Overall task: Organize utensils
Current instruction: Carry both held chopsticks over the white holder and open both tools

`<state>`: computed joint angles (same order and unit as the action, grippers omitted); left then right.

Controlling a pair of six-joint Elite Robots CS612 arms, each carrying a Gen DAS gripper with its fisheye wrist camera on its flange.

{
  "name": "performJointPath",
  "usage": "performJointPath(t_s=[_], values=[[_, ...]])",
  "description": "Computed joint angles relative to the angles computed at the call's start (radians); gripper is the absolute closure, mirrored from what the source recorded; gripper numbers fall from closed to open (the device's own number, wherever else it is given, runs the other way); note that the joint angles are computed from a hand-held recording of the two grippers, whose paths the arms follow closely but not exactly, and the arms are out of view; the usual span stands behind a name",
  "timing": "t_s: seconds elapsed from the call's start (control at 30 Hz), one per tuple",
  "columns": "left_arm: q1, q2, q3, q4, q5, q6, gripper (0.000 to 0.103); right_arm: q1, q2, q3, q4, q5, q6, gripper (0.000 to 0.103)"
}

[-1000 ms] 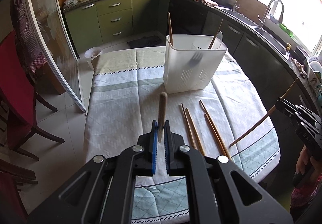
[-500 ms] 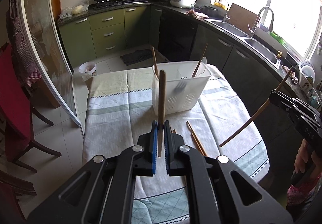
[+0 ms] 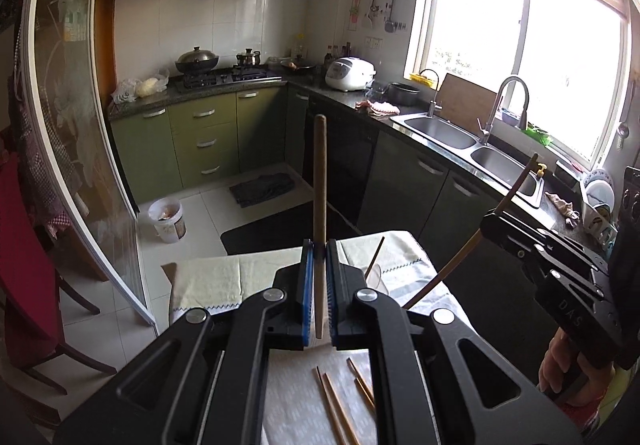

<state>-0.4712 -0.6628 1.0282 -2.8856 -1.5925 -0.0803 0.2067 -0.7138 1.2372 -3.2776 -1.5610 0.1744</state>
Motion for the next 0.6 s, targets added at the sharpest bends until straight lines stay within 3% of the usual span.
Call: performJointPath(t_s=[0.23,0.43,0.6], values=[[0.000,0.118,-0.184,0.100,0.010,-0.014,0.097,-0.004,0.094,-0.152,0.042,-0.058,0.006,0.096],[-0.004,0.183,-0.262,0.198,0.046,0.003,0.097,-0.013,0.153,-0.225,0.164,-0.028,0.011,0.096],[-0.002,0.206,-0.277,0.259,0.042,0.006,0.096,-0.017,0.182,-0.254,0.238,0.005,0.011,0.096]])
